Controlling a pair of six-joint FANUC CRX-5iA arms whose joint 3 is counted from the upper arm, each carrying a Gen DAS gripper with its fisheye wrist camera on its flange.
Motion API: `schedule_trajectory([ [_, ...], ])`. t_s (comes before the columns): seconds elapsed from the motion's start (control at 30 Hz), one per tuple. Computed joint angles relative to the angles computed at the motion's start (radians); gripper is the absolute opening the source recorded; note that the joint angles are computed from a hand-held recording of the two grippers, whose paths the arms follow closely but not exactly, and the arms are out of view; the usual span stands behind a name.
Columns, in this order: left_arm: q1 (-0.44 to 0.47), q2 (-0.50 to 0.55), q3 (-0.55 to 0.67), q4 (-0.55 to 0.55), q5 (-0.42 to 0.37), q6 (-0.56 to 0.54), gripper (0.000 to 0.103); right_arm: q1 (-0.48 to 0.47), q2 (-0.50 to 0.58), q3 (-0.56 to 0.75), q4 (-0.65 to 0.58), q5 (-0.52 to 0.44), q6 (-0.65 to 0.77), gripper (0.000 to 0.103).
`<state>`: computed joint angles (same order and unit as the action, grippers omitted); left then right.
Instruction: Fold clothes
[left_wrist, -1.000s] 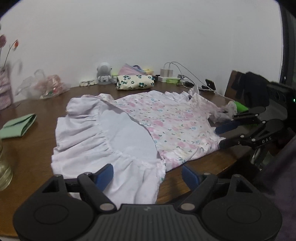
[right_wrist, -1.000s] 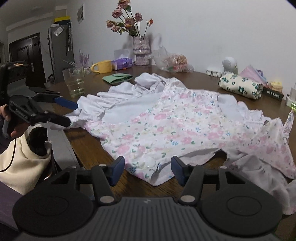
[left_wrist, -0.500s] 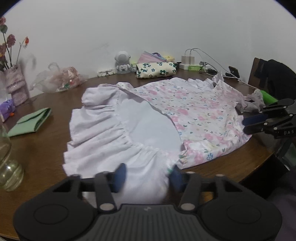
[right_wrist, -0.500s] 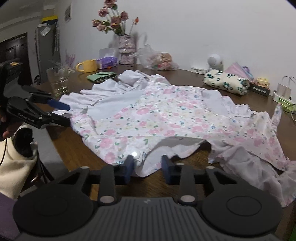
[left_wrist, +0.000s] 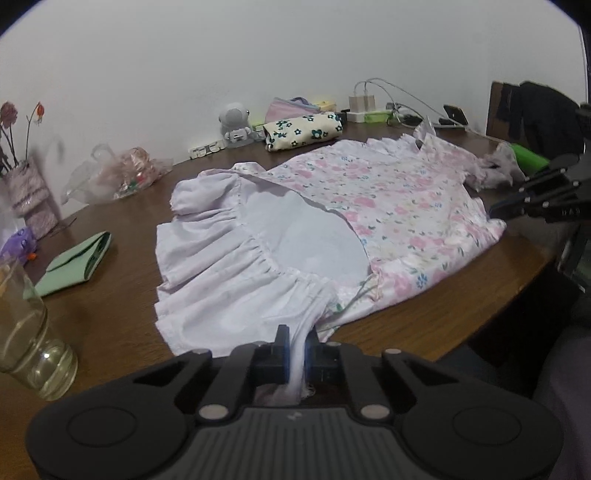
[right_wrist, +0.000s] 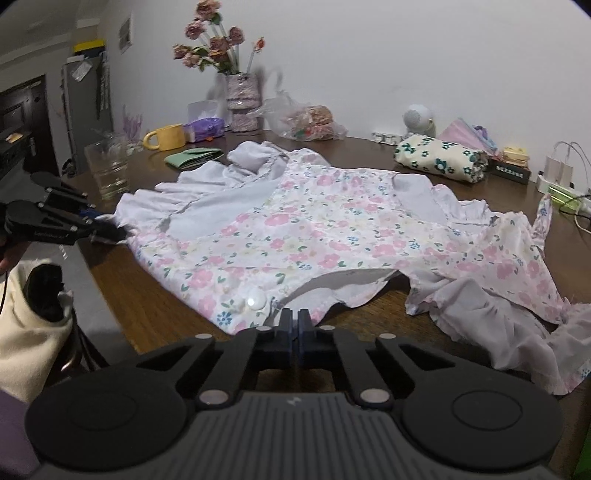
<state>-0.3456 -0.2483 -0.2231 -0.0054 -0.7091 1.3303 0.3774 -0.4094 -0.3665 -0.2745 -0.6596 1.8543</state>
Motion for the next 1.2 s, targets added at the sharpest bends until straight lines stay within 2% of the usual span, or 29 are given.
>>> schedule_trajectory([
  [0.17, 0.002, -0.023, 0.004, -0.011, -0.033, 0.010, 0.005, -0.027, -0.008, 0.013, -0.002, -0.045, 0.009, 0.000],
  [0.33, 0.002, -0.028, 0.001, 0.003, -0.006, 0.027, 0.005, -0.022, -0.026, 0.000, 0.045, -0.029, -0.030, 0.001],
  [0.37, 0.001, -0.024, 0.006, 0.003, -0.003, 0.026, 0.005, -0.030, -0.031, 0.007, 0.011, -0.029, 0.012, 0.002],
  [0.43, -0.002, -0.014, 0.018, -0.004, -0.007, 0.025, 0.005, -0.062, -0.031, 0.033, -0.088, -0.042, 0.126, 0.009],
  [0.5, -0.005, -0.005, 0.030, -0.011, -0.011, 0.023, 0.005, -0.095, -0.018, 0.063, -0.190, -0.068, 0.239, 0.023],
  [0.67, 0.003, -0.003, 0.028, -0.002, -0.007, 0.001, 0.005, -0.078, 0.042, 0.101, -0.232, -0.099, 0.312, 0.027],
  [0.8, 0.014, -0.003, 0.017, 0.018, 0.003, -0.016, 0.005, -0.046, 0.065, 0.113, -0.207, -0.112, 0.306, 0.047],
  [0.9, 0.019, 0.001, 0.016, 0.026, 0.007, -0.027, 0.005, -0.021, 0.075, 0.109, -0.166, -0.103, 0.260, 0.050],
  [0.97, 0.020, 0.001, 0.016, 0.030, 0.011, -0.032, 0.005, -0.031, 0.077, 0.111, -0.181, -0.103, 0.258, 0.045],
  [1.07, 0.019, 0.001, 0.016, 0.039, 0.016, -0.046, 0.005, -0.055, 0.076, 0.110, -0.219, -0.098, 0.267, 0.012],
  [1.2, 0.023, 0.000, 0.012, 0.072, 0.015, -0.088, 0.005, -0.136, 0.092, 0.143, -0.336, -0.168, 0.322, 0.002],
])
